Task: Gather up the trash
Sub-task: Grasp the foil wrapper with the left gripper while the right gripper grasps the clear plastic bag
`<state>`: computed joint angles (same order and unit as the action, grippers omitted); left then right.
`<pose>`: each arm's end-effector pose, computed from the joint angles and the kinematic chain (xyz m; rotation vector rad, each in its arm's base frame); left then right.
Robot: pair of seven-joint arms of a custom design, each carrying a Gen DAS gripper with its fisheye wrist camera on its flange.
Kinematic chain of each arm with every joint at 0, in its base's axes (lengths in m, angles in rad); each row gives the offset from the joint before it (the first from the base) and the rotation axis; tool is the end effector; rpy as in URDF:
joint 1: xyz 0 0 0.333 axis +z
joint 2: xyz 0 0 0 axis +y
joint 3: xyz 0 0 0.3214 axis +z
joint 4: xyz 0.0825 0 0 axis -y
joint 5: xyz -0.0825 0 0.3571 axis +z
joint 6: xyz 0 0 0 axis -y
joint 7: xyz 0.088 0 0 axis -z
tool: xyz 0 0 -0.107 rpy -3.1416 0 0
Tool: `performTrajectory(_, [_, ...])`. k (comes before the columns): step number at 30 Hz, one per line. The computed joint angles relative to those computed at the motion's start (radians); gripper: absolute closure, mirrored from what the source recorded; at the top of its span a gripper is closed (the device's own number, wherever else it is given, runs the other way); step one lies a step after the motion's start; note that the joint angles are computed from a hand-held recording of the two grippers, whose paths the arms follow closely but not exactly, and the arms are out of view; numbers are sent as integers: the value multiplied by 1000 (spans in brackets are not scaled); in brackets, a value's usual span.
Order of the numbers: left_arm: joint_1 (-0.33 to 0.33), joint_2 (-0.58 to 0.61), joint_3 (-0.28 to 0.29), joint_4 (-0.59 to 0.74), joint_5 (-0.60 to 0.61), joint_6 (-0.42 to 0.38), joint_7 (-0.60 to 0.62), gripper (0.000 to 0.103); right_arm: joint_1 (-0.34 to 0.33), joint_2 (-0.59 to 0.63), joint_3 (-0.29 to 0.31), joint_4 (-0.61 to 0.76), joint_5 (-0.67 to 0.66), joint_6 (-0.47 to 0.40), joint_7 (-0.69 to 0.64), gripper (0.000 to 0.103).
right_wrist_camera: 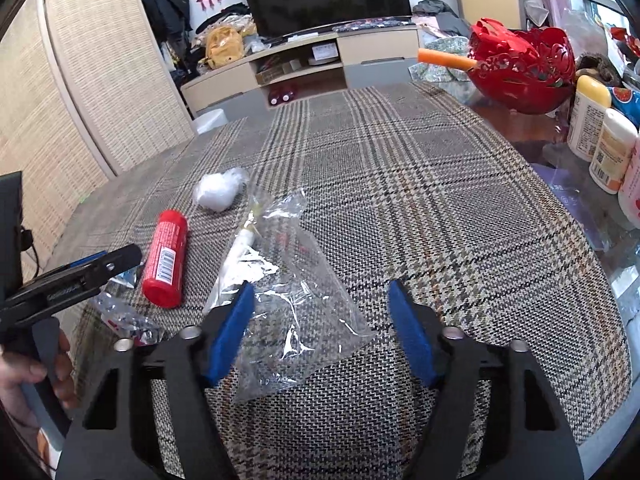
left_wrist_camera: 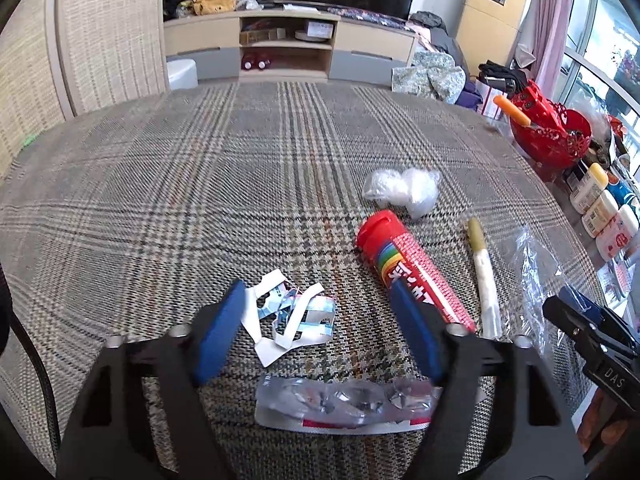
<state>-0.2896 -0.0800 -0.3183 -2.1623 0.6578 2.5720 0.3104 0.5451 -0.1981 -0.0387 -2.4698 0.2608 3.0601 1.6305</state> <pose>0.4316 -0.3170 0.4986 -2.0057 1.6880 -0.7191 0.4300 0.2143 0.4818 -1.8330 1.5094 -0.3287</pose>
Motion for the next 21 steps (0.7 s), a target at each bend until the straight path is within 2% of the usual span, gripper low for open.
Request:
performTrajectory(2, [-1, 10, 2, 0, -3, -1, 10, 60, -10, -6, 9, -7, -23, 3, 0, 71])
performTrajectory(4, [-3, 12, 1, 2, 14, -17, -1, 71, 25, -18, -19, -15, 2, 2, -43, 75])
performTrajectory(5, [-4, 10, 3, -2, 14, -12, 0, 75, 37, -25, -29, -19, 12, -1, -60, 81])
performTrajectory(9, [-11, -15, -3, -26, -12, -10, 25, 87, 50, -54, -34, -36, 25, -13, -81, 86])
performTrajectory(15, [-29, -60, -37, -49, -49, -69, 60, 91, 48, -122, -21, -92, -18, 6, -55, 93])
performTrajectory(21, [-38, -126, -70, -87, -102, -96, 68, 92, 35, -204, -14, -145, -104, -2, 20, 93])
